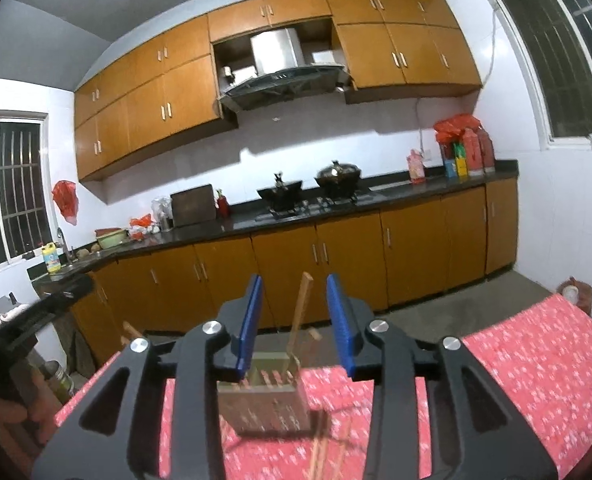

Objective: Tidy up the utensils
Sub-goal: 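Open the left tool into the holder while the right tool releases its chopstick there, then close the left tool on a third chopstick while the right tool grasps another chopstick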

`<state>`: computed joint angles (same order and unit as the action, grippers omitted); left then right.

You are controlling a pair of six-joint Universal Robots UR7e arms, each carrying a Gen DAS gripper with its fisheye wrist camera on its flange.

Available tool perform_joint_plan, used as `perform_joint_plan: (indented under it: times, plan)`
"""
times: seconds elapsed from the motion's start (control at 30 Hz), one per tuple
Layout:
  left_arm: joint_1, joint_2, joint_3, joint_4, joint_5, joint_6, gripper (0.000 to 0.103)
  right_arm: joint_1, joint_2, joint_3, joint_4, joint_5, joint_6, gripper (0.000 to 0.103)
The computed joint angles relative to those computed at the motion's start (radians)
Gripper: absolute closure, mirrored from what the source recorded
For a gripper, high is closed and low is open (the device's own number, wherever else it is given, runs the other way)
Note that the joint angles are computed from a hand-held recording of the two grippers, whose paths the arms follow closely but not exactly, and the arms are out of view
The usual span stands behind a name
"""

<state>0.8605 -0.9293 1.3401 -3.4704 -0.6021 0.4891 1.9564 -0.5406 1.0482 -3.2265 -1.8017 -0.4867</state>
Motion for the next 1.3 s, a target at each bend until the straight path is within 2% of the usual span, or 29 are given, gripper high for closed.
perform_joint_plan:
  times: [0.07,0.13,0.2,0.27,0.33,0.4,0.57,0.63,0.73,0.87,1.03,1.2,1.3]
  plan:
    - [-0.003,-0.040,0.082,-0.009,0.047,-0.023,0.055,-0.015,-0.025,0.060,0.000,-0.040,0.005,0.067]
    - [0.005,-0.071,0.146,0.023,0.082,-0.066,0.054,-0.037,-0.040,0.100,0.047,-0.093,0.019,0.067]
    - [0.019,-0.096,0.200,0.100,0.121,-0.131,0.054,-0.057,-0.037,0.115,0.140,-0.166,0.055,0.067]
    - [0.049,-0.136,0.269,0.266,0.140,-0.281,0.055,-0.080,-0.036,0.130,0.253,-0.198,0.107,0.069]
    - [0.071,-0.166,0.309,0.426,0.146,-0.412,0.055,-0.099,-0.035,0.145,0.360,-0.202,0.157,0.078]
    - [0.091,-0.189,0.344,0.545,0.140,-0.510,0.055,-0.113,-0.030,0.163,0.430,-0.190,0.186,0.080]
    - [0.119,-0.224,0.405,0.687,0.073,-0.653,0.057,-0.114,0.000,0.171,0.475,-0.207,0.181,0.080]
    - [0.122,-0.231,0.413,0.714,0.044,-0.686,0.059,-0.110,0.017,0.156,0.485,-0.239,0.169,0.082]
    - [0.134,-0.235,0.420,0.740,-0.011,-0.717,0.064,-0.106,0.033,0.144,0.446,-0.289,0.117,0.094]
    - [0.148,-0.225,0.413,0.771,-0.071,-0.745,0.069,-0.115,0.036,0.126,0.418,-0.333,0.146,0.095]
    - [0.160,-0.198,0.390,0.808,-0.111,-0.754,0.072,-0.125,0.034,0.123,0.410,-0.330,0.148,0.095]
    - [0.164,-0.169,0.364,0.863,-0.092,-0.764,0.078,-0.122,0.030,0.141,0.382,-0.340,0.122,0.095]
    - [0.160,-0.152,0.356,0.868,-0.053,-0.749,0.080,-0.124,0.029,0.139,0.387,-0.335,0.121,0.095]
